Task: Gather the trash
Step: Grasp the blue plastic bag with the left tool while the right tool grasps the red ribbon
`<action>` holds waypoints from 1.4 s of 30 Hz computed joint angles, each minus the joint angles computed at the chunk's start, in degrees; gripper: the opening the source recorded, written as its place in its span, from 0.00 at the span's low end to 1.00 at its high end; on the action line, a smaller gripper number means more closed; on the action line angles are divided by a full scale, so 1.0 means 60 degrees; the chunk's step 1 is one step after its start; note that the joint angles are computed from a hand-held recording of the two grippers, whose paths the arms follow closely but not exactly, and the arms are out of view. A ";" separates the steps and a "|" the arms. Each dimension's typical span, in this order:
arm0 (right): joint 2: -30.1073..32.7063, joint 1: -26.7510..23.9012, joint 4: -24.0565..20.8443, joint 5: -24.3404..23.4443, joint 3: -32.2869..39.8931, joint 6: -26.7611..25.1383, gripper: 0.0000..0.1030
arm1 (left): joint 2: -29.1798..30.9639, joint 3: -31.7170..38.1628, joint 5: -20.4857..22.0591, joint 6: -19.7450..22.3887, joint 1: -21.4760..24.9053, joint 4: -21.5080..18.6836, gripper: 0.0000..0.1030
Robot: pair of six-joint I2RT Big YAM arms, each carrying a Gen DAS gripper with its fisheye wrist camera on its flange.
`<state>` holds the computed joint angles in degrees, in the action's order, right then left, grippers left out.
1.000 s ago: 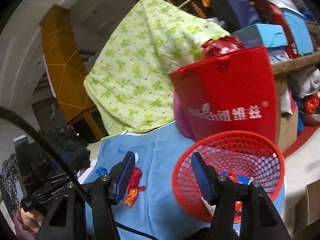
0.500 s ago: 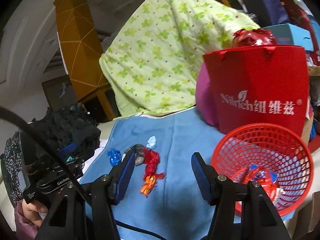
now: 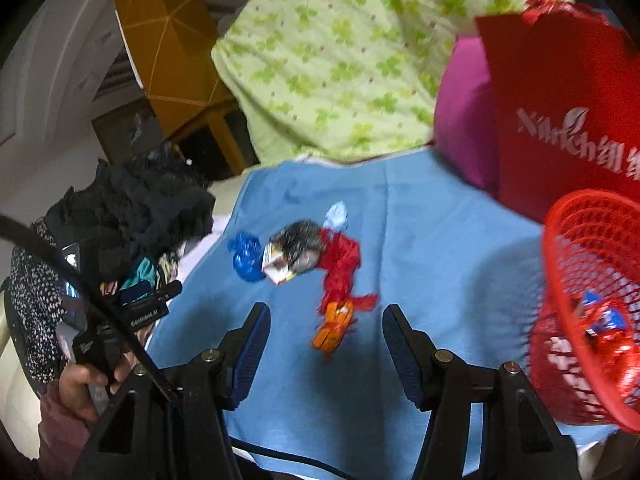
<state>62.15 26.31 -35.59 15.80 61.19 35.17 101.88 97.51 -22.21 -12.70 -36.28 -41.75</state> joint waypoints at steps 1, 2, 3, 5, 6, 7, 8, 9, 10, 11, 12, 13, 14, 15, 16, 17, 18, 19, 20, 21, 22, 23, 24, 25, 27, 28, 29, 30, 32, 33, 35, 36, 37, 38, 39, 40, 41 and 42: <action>0.0217 -0.0050 0.0019 -0.0175 0.0059 0.0038 0.61 | 0.0089 0.0062 0.0064 -0.0090 0.0102 -0.0085 0.69; 0.0382 -0.0115 0.0045 -0.0339 0.0105 0.0065 0.60 | 0.0212 0.0152 0.0235 -0.0265 0.0259 -0.0229 0.69; 0.0537 -0.0176 0.0085 -0.0487 0.0146 0.0097 0.61 | 0.0300 0.0217 0.0400 -0.0355 0.0363 -0.0285 0.69; 0.0748 -0.0229 0.0147 -0.0656 0.0179 0.0152 0.61 | 0.0512 0.0436 0.0635 -0.0406 0.0477 -0.0349 0.69; 0.0894 -0.0281 0.0136 -0.0762 0.0238 0.0146 0.61 | 0.0643 0.0561 0.0736 -0.0402 0.0509 -0.0329 0.69; 0.1041 -0.0334 0.0102 -0.0852 0.0285 0.0149 0.61 | 0.0746 0.0697 0.0792 -0.0399 0.0525 -0.0354 0.69; 0.1163 -0.0396 0.0092 -0.0941 0.0308 0.0159 0.61 | 0.0887 0.0855 0.0888 -0.0417 0.0538 -0.0358 0.69; 0.1243 -0.0428 0.0087 -0.0992 0.0338 0.0172 0.61 | 0.1040 0.1033 0.1044 -0.0424 0.0566 -0.0348 0.69; 0.1338 -0.0508 0.0089 -0.1096 0.0354 0.0175 0.61 | 0.1279 0.1319 0.1296 -0.0439 0.0607 -0.0346 0.69; 0.1406 -0.0575 0.0082 -0.1166 0.0368 0.0184 0.61 | 0.1451 0.1527 0.1431 -0.0471 0.0621 -0.0374 0.69; 0.1486 -0.0687 0.0096 -0.1267 0.0369 0.0195 0.61 | 0.1683 0.1802 0.1584 -0.0512 0.0634 -0.0390 0.69; 0.1523 -0.0757 0.0116 -0.1340 0.0362 0.0209 0.61 | 0.1831 0.1980 0.1668 -0.0526 0.0638 -0.0374 0.69; 0.1591 -0.0849 0.0140 -0.1447 0.0376 0.0217 0.61 | 0.2066 0.2234 0.1760 -0.0509 0.0637 -0.0282 0.69; 0.1686 -0.0967 0.0155 -0.1581 0.0413 0.0212 0.61 | 0.2286 0.2476 0.1751 -0.0455 0.0627 -0.0213 0.69; 0.1793 -0.1058 0.0150 -0.1683 0.0479 0.0201 0.61 | 0.2428 0.2624 0.1722 -0.0409 0.0618 -0.0151 0.69; 0.1877 -0.1112 0.0152 -0.1750 0.0535 0.0185 0.61 | 0.2604 0.2778 0.1729 -0.0330 0.0617 0.0003 0.69; 0.2047 -0.1226 0.0154 -0.1894 0.0658 0.0117 0.61 | 0.2783 0.2921 0.1819 -0.0256 0.0627 0.0150 0.69; 0.2194 -0.1303 0.0141 -0.1996 0.0780 0.0057 0.61 | 0.2894 0.3029 0.1882 -0.0229 0.0639 0.0177 0.69; 0.2316 -0.1347 0.0139 -0.2061 0.0884 0.0009 0.61 | 0.3109 0.3274 0.1958 -0.0218 0.0663 0.0077 0.69; 0.2563 -0.1447 0.0149 -0.2196 0.1092 -0.0097 0.61 | 0.3283 0.3524 0.2020 -0.0247 0.0693 -0.0112 0.69; 0.2750 -0.1521 0.0151 -0.2289 0.1251 -0.0159 0.61 | 0.3487 0.3823 0.2146 -0.0292 0.0731 -0.0329 0.69; 0.3003 -0.1609 0.0137 -0.2401 0.1473 -0.0206 0.61 | 0.3574 0.3940 0.2184 -0.0265 0.0748 -0.0360 0.69; 0.3230 -0.1673 0.0154 -0.2505 0.1660 -0.0223 0.61 | 0.3683 0.4093 0.2146 -0.0170 0.0760 -0.0369 0.69; 0.3449 -0.1737 0.0185 -0.2613 0.1848 -0.0234 0.61 | 0.3746 0.4181 0.2107 -0.0111 0.0765 -0.0383 0.69; 0.3904 -0.1828 0.0148 -0.2705 0.2255 -0.0253 0.61 | 0.3968 0.4513 0.2140 -0.0049 0.0807 -0.0480 0.69; 0.4120 -0.1879 0.0083 -0.2689 0.2462 -0.0259 0.61 | 0.4078 0.4677 0.2261 -0.0054 0.0840 -0.0526 0.69; 0.4318 -0.1923 0.0051 -0.2678 0.2641 -0.0258 0.61 | 0.4203 0.4866 0.2395 -0.0038 0.0867 -0.0628 0.69; 0.4503 -0.1966 0.0002 -0.2672 0.2812 -0.0263 0.61 | 0.4326 0.5047 0.2521 0.0013 0.0883 -0.0739 0.69; 0.4858 -0.2042 -0.0171 -0.2614 0.3142 -0.0219 0.61 | 0.4461 0.5220 0.2739 0.0123 0.0890 -0.0802 0.69; 0.5012 -0.2075 -0.0232 -0.2611 0.3263 -0.0164 0.61 | 0.4567 0.5379 0.2825 0.0200 0.0887 -0.0887 0.69; 0.5188 -0.2152 -0.0252 -0.2719 0.3358 -0.0082 0.61 | 0.4741 0.5672 0.2912 0.0314 0.0874 -0.1072 0.69; 0.5320 -0.2168 -0.0268 -0.2768 0.3442 -0.0057 0.60 | 0.4743 0.5682 0.3097 0.0309 0.0891 -0.1045 0.69; 0.5406 -0.2160 -0.0329 -0.2768 0.3501 -0.0083 0.60 | 0.4711 0.5627 0.3245 0.0286 0.0904 -0.0977 0.69; 0.5523 -0.2136 -0.0446 -0.2743 0.3584 -0.0120 0.59 | 0.4640 0.5510 0.3577 0.0240 0.0939 -0.0817 0.69; 0.5615 -0.2120 -0.0522 -0.2756 0.3634 -0.0130 0.50 | 0.4622 0.5480 0.3809 0.0212 0.0961 -0.0731 0.69; 0.5705 -0.2115 -0.0607 -0.2852 0.3684 -0.0128 0.38 | 0.4630 0.5496 0.3982 0.0177 0.0977 -0.0692 0.69; 0.5775 -0.2099 -0.0626 -0.2884 0.3719 -0.0093 0.37 | 0.4626 0.5493 0.4198 0.0089 0.1006 -0.0640 0.69; 0.5768 -0.2077 -0.0512 -0.2844 0.3638 -0.0030 0.36 | 0.4607 0.5449 0.4388 -0.0028 0.1035 -0.0559 0.69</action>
<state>96.76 13.86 -38.67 -1.26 83.01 34.99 129.53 130.21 4.12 -12.87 -30.06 -45.10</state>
